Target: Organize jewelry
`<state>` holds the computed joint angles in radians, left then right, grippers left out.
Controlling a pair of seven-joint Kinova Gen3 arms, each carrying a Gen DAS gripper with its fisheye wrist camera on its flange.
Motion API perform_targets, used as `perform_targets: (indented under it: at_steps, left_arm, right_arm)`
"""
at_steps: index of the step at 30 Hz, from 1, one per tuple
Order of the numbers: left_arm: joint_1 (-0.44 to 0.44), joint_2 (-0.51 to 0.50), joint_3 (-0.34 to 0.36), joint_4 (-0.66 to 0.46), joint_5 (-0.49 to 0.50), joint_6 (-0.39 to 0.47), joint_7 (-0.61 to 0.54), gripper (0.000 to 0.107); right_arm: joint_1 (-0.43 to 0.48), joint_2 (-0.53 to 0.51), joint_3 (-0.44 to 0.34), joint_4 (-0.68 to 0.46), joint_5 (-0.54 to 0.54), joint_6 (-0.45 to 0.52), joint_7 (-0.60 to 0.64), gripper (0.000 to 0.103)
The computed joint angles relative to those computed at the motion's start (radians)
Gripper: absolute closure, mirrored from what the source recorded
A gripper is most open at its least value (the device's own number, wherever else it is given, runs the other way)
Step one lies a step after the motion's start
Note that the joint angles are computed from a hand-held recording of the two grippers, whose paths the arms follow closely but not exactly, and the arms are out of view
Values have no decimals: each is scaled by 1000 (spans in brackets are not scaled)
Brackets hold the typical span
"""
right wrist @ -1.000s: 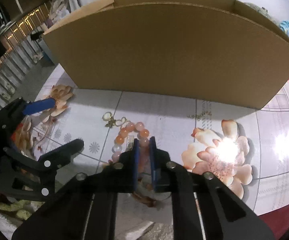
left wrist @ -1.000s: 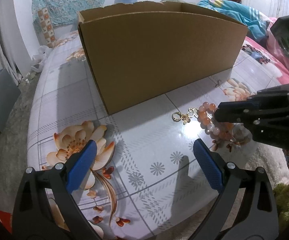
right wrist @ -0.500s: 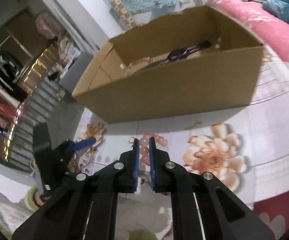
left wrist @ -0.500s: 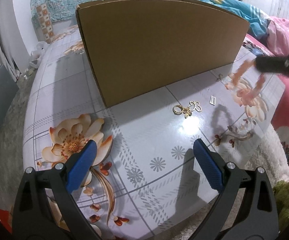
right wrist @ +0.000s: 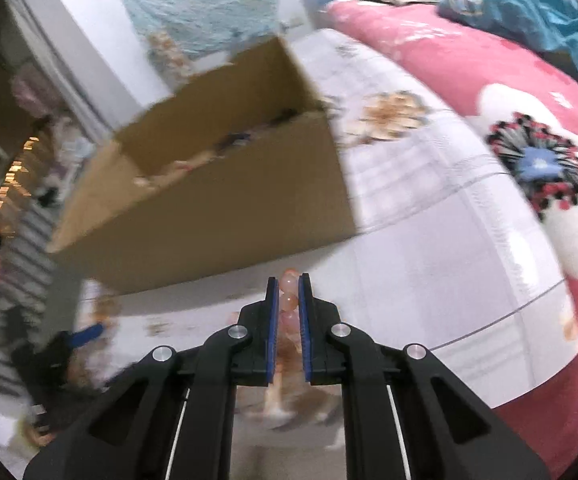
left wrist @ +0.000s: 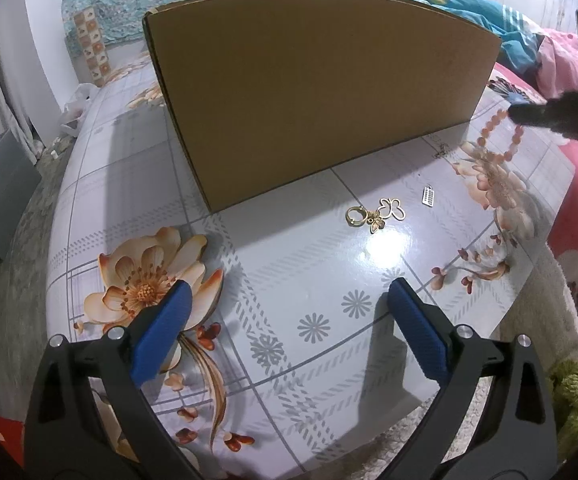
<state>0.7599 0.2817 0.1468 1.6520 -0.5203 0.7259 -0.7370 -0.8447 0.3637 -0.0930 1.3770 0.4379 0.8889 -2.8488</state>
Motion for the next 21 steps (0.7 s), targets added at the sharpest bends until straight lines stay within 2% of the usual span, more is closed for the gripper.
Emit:
perform_targets:
  at_steps: [5,11,16,19,21]
  left_arm:
    - [4,-3,-3,10,-11,-10,13,13]
    - [16,-13,-9,39,-45,-35,55,13]
    - [11,-13,1,33,-43,-20,55,12]
    - [9,-7,4,18,-36,-3,48,11]
    - [6,-2,7,6,-25,9,38,11]
  right_arm:
    - [-25,-8,16,3,45,61,-45,92]
    - [-54,-37,-16,32,105,105,-66,81]
    - [-70,-1,-54,-5,84,127,27,70]
    - [-104,57,-53,-68,79,180,96,61]
    - [-129,103,-41,-123,77,218,139,60]
